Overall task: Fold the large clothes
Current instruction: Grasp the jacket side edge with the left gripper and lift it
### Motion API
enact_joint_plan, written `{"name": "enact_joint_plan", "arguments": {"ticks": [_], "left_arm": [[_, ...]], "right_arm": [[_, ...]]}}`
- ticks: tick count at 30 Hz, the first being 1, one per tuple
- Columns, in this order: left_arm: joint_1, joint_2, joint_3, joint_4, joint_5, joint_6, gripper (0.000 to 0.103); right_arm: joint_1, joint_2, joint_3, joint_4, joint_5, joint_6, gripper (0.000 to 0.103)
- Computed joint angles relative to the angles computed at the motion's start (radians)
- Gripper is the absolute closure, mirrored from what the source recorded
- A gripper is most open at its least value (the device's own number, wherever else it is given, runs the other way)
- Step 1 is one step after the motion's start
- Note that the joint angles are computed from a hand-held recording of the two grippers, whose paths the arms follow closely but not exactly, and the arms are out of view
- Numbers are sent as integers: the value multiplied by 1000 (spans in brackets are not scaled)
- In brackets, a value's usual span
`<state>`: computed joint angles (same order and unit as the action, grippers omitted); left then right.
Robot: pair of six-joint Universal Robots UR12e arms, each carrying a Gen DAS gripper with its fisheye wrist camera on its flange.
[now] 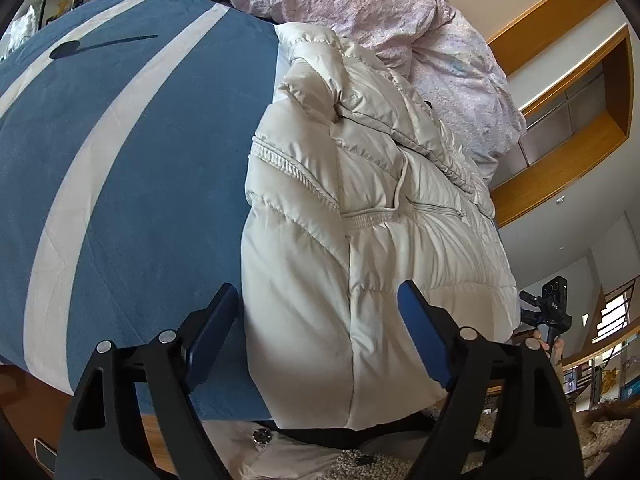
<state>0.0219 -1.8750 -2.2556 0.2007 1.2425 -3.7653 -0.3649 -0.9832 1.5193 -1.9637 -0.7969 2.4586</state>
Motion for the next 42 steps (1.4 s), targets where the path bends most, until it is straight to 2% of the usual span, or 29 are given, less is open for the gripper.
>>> {"name": "enact_joint_plan", "arguments": {"ticks": [4, 9, 12, 14, 16, 18, 23, 28, 32, 34, 38, 42], "left_arm": [[-9, -3, -10, 31, -15, -10, 26], [-9, -13, -28, 78, -62, -55, 40], [-8, -17, -31, 90, -75, -76, 49], [-10, -17, -31, 93, -70, -80, 58], [-11, -15, -29, 97, -66, -75, 74], [-18, -8, -24, 105, -46, -59, 82], [-35, 15, -5, 113, 22, -22, 89], [-42, 25, 13, 157, 77, -18, 90], [-43, 25, 29, 201, 118, -28, 90], [-44, 24, 43, 228, 141, -35, 90], [-37, 12, 90, 274, 173, -43, 90], [-33, -13, 157, 289, 210, -44, 90]], "right_arm": [[-3, -9, 10, 39, -5, -56, 33], [-7, -21, 27, 68, -3, -113, 42], [-9, -23, 26, 87, 0, -131, 51], [-7, -25, 26, 83, -1, -129, 62], [-10, -28, 30, 72, 2, -126, 73], [-11, -33, 39, 47, 9, -120, 79], [-6, -57, 66, -45, 52, -113, 86], [-2, -79, 95, -177, 110, -79, 87], [-1, -88, 119, -332, 168, 0, 87], [1, -89, 129, -442, 199, 68, 87], [21, -72, 127, -723, 234, 268, 87], [57, -29, 73, -961, 197, 486, 87]]}}
